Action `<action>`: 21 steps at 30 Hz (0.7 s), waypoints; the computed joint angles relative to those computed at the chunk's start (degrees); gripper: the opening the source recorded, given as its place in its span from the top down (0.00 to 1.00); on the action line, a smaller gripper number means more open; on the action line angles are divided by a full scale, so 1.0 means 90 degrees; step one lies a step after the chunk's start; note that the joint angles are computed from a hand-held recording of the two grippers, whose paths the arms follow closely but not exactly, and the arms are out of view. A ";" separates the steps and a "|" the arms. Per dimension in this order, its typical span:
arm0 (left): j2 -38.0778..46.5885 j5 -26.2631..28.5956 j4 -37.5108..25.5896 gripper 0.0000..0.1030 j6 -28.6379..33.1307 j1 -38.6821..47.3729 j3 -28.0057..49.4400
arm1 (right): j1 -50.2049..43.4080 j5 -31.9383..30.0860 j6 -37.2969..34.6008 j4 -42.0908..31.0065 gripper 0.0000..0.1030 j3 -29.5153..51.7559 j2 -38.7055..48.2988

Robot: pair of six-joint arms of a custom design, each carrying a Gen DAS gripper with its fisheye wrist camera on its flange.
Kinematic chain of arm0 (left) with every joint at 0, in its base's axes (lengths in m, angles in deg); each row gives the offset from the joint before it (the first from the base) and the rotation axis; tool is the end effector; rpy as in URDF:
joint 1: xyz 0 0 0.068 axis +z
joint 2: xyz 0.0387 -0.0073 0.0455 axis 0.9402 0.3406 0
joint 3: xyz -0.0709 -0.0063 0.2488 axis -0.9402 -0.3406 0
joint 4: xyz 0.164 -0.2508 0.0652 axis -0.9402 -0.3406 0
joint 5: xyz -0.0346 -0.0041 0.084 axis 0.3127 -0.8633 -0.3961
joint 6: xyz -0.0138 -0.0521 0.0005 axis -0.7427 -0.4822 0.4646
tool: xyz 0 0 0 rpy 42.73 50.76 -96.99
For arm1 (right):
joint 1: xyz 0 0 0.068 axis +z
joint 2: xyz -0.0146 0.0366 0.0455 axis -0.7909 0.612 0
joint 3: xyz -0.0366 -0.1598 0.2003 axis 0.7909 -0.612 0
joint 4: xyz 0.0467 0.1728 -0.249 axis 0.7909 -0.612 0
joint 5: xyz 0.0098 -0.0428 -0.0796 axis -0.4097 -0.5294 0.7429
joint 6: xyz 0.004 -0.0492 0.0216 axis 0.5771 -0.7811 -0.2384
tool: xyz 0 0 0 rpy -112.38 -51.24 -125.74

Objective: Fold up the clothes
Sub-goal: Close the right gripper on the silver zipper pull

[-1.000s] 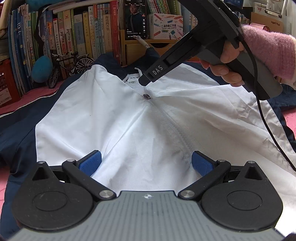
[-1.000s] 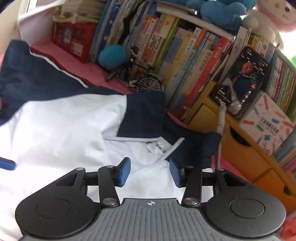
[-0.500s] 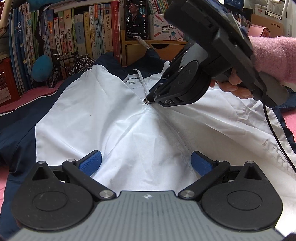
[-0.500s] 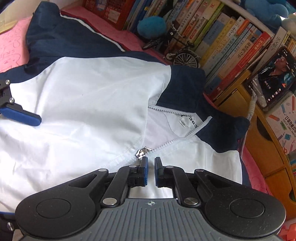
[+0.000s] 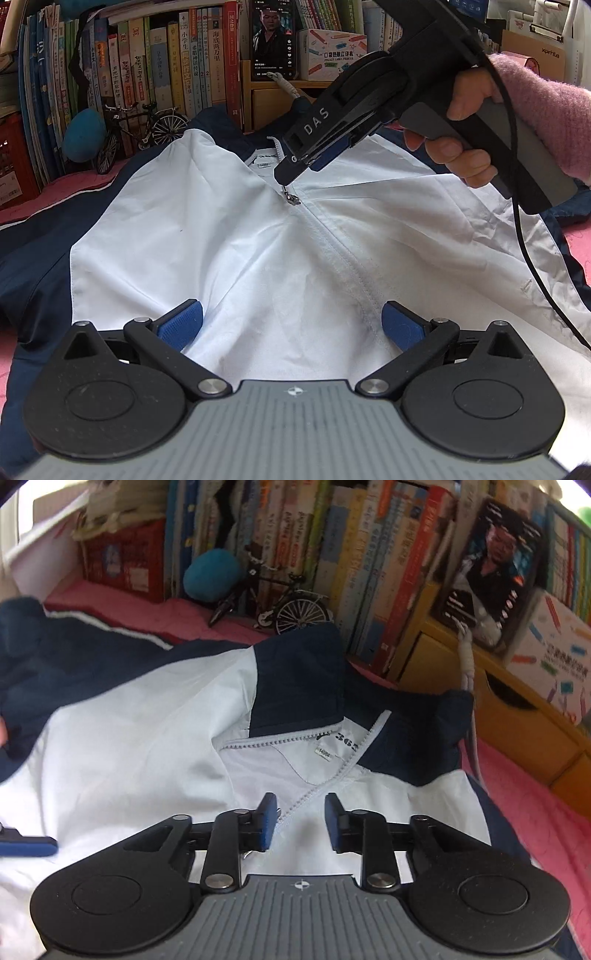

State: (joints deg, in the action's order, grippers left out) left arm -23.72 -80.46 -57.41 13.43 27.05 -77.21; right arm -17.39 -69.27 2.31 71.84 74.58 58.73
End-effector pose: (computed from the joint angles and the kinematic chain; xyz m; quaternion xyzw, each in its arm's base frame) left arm 0.1593 -0.1315 0.0636 0.1040 0.9028 -0.0614 0.4127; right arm 0.3372 0.2350 0.0660 -0.2916 0.8942 0.0994 0.3248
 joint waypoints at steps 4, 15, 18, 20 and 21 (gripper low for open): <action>0.0000 0.0000 0.0000 0.00 0.0000 0.0000 0.0000 | -0.0139 -0.0735 -0.0048 -0.0132 0.61 -0.0218 -0.0212; -0.0020 0.0008 -0.0006 0.00 0.0008 0.0009 -0.0011 | 0.0404 0.0181 -0.0604 0.0752 0.87 -0.0337 0.0085; -0.0035 0.0010 -0.0020 0.00 0.0007 0.0008 -0.0010 | 0.0776 0.1313 -0.1445 0.1365 0.89 -0.0586 0.0077; -0.0042 0.0006 -0.0034 0.00 0.0004 0.0003 -0.0004 | 0.0936 0.1566 -0.2159 0.1481 0.88 -0.0804 -0.0098; -0.0048 0.0005 -0.0043 0.00 0.0005 0.0002 -0.0002 | 0.0964 0.1444 -0.2432 0.1352 0.88 -0.0910 -0.0262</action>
